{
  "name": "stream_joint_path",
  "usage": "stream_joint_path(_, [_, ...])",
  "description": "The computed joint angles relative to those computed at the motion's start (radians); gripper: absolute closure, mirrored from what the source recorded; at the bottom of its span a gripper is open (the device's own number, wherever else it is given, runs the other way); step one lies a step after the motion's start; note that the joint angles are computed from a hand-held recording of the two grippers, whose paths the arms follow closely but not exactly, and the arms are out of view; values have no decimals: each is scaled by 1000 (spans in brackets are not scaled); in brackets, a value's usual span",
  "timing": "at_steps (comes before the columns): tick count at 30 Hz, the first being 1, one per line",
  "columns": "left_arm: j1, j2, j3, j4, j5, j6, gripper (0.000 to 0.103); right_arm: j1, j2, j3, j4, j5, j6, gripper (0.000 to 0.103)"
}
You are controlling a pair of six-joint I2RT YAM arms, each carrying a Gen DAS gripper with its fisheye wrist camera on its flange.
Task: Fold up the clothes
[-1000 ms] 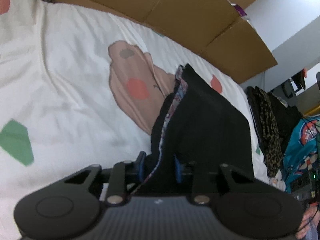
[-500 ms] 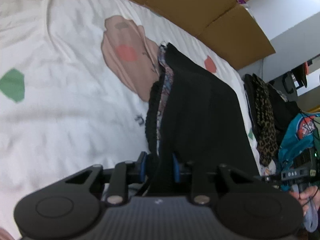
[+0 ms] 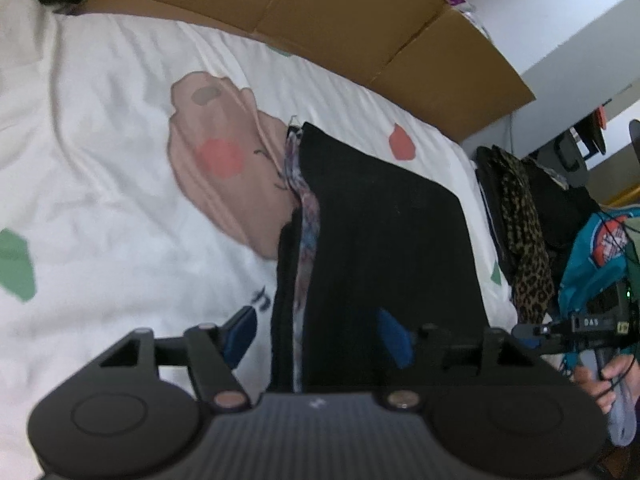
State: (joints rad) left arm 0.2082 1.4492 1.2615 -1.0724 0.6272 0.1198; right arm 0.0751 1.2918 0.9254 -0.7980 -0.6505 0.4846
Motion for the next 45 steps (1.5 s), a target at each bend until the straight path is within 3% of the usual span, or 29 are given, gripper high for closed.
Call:
stream_joint_path(6, [-26,70,18,90,7,-79,26,2,64,-10,148,11,40,48])
stream_joint_path(21, [-79,158,-19,242,55,-204,25,18,202,-24,366,-22,98,48])
stream_joint_path(22, [-81,154,-26,252,51,-207,27,22,203,-20,370,-20,96,48])
stream_joint_path(26, [-82,141,-35,257,36,-206,50,42,207,-2,386,4,89,49])
stream_joint_path(28, [-74,141,-30,249,44,-203,57,43,204,-2,400,-11,96,63])
stream_joint_path(29, [-71,141,-27,244,47,-200,60,44,206,1,398,-22,91,76])
stream_joint_path(31, [-67,141,-23,239,54,-196,60,46,213,13,379,-36,67,78])
stream_joint_path(36, [-62,154,-9,218,46,-196,43,44,236,22,364,2,43,74])
stream_joint_path(42, [-36,156,-62,284,119,-240,28,41,262,-15,470,-3,96,69])
stream_joint_path(45, [-44,166,-55,290,128,-247,26,52,284,-19,511,-15,115,68])
